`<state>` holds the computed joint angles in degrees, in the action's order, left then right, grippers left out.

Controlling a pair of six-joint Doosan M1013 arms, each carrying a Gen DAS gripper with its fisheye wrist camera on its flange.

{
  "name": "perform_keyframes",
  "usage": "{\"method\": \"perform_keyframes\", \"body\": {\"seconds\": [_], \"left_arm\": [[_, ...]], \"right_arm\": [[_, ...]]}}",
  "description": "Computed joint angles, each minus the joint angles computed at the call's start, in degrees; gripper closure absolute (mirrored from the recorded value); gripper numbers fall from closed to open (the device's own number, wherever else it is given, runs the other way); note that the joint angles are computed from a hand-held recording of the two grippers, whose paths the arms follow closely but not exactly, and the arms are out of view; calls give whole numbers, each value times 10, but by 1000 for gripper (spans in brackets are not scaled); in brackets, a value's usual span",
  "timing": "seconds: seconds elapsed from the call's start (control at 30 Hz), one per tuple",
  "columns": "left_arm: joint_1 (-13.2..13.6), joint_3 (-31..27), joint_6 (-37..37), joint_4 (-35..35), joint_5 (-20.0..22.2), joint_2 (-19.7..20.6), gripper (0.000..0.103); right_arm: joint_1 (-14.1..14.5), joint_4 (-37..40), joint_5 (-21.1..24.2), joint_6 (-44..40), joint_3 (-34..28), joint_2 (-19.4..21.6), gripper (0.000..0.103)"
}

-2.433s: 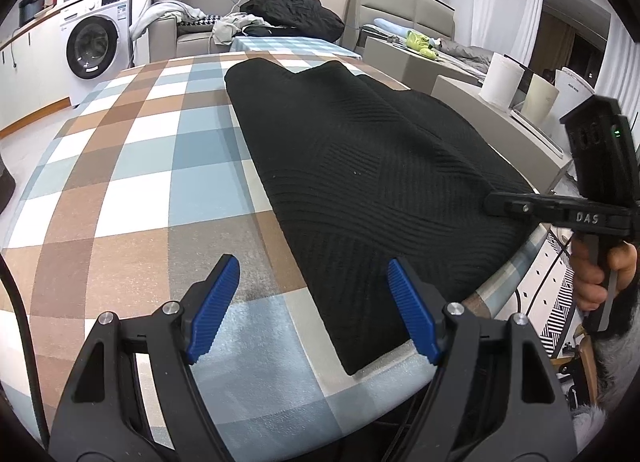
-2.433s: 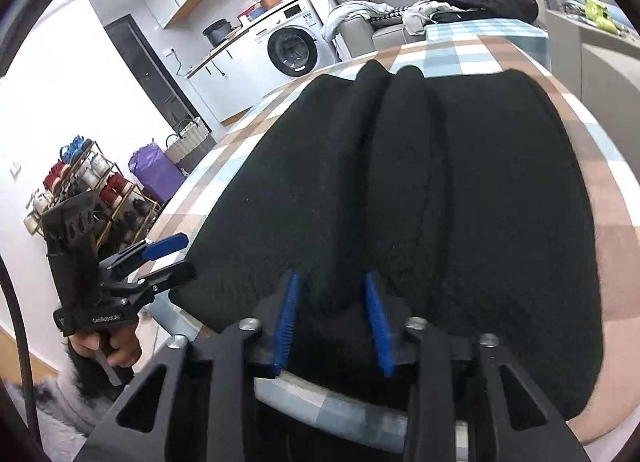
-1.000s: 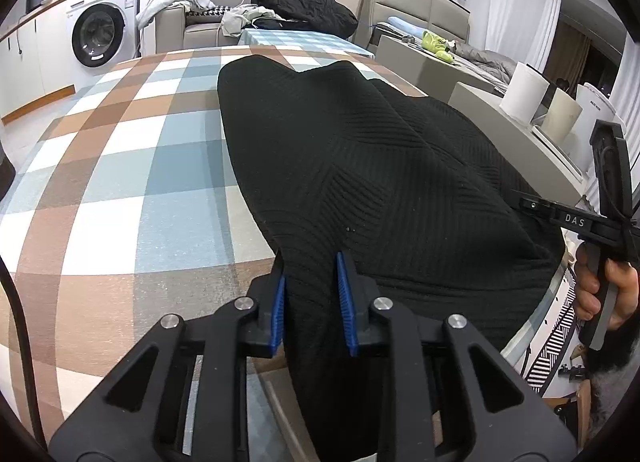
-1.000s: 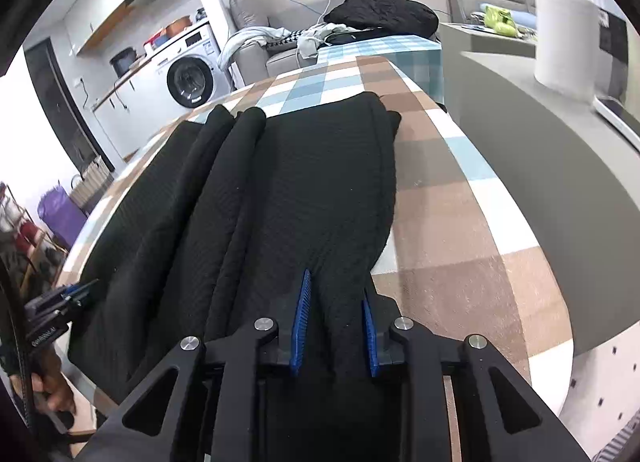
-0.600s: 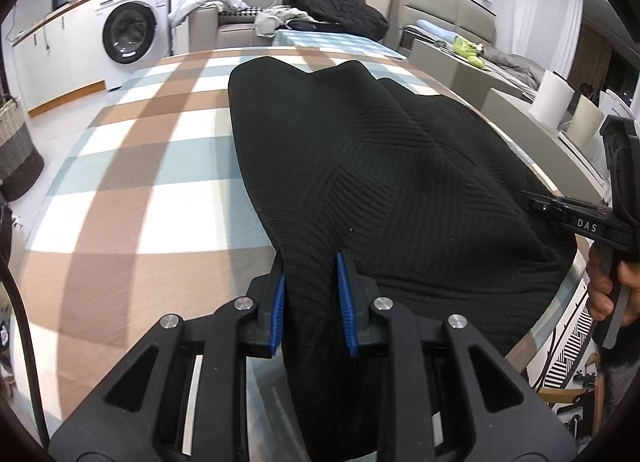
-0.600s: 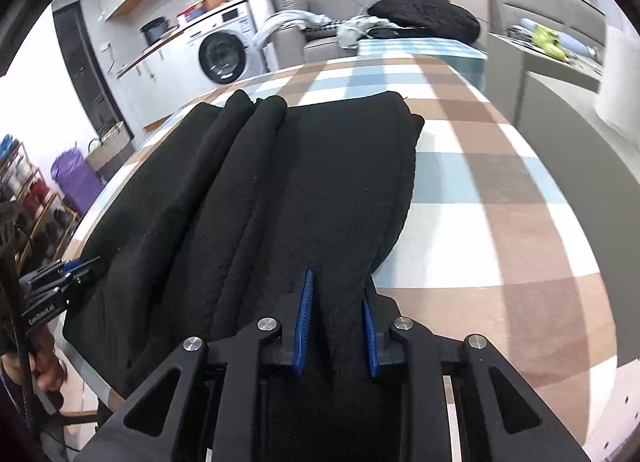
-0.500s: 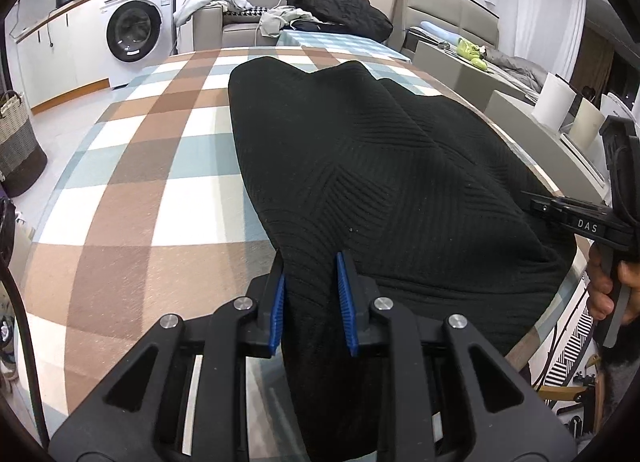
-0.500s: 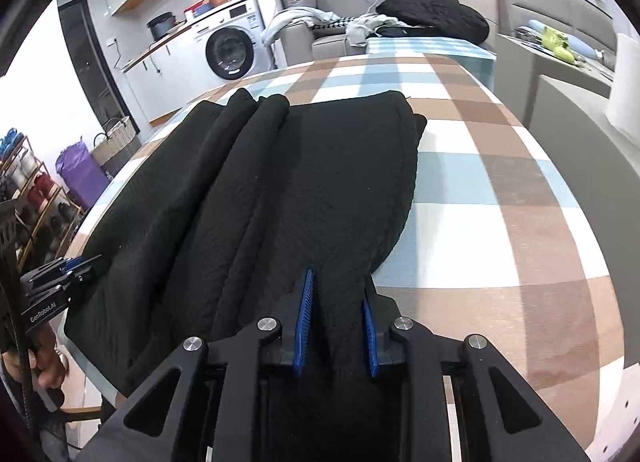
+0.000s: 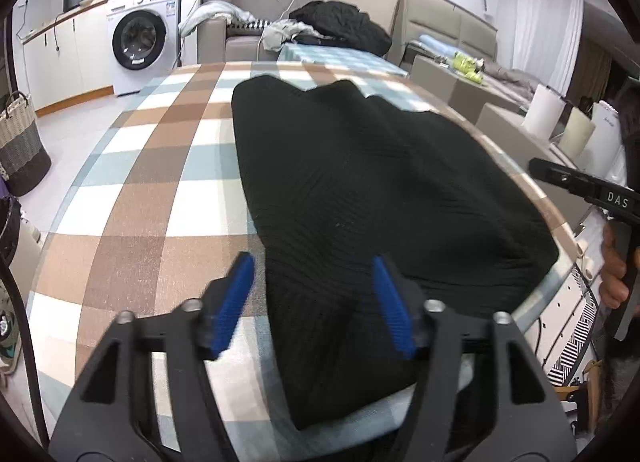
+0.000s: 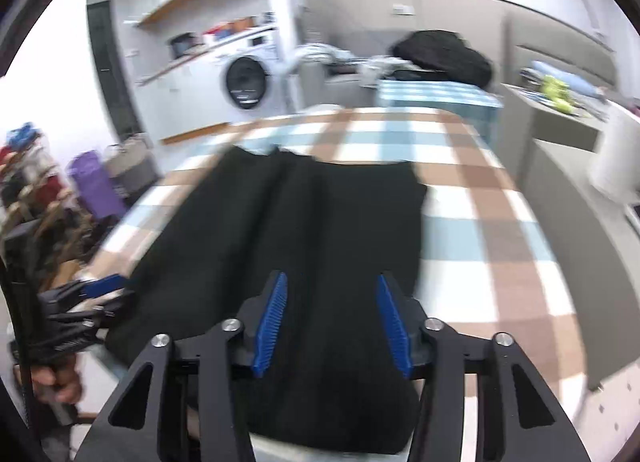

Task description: Fold small clothes

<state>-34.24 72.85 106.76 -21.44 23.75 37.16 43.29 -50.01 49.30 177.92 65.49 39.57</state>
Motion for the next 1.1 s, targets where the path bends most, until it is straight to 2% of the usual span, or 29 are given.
{"method": "perform_keyframes", "body": {"seconds": [0.1,0.23,0.4,0.43,0.5,0.53,0.57,0.63,0.7,0.8,0.87,0.97,1.1], "left_arm": [[-1,4,38,-35,2,-4,32],[-3,2,30,-24,5,-2,24],[-2,-3,17,-21,14,2,24],[-2,-3,15,-19,15,3,24],[-1,-2,15,-20,16,3,24],[-1,-2,17,-22,16,3,24],[-1,-1,18,-23,13,2,24],[-2,2,18,-17,8,1,24],[-2,2,14,-14,8,1,24],[-2,0,14,-16,13,2,24],[-3,1,5,-6,11,1,24],[-1,-4,0,-7,14,4,24],[-1,-6,7,-15,17,5,24]], "right_arm": [[-13,53,-54,-44,-16,11,50],[-37,142,-51,-110,-67,45,50],[-68,210,-31,-136,-131,85,51],[-72,220,-31,-136,-139,90,55],[-80,243,-51,-150,-151,98,92],[-82,252,-52,-165,-157,101,96],[-79,235,-55,-164,-160,102,96],[-68,149,-92,-123,-139,89,97],[-61,109,-43,-101,-154,95,97],[-67,153,37,-119,-185,111,97],[-70,176,54,-131,-186,112,93],[-66,162,13,-110,-142,86,82],[-54,165,-68,-118,-87,56,79]]}}
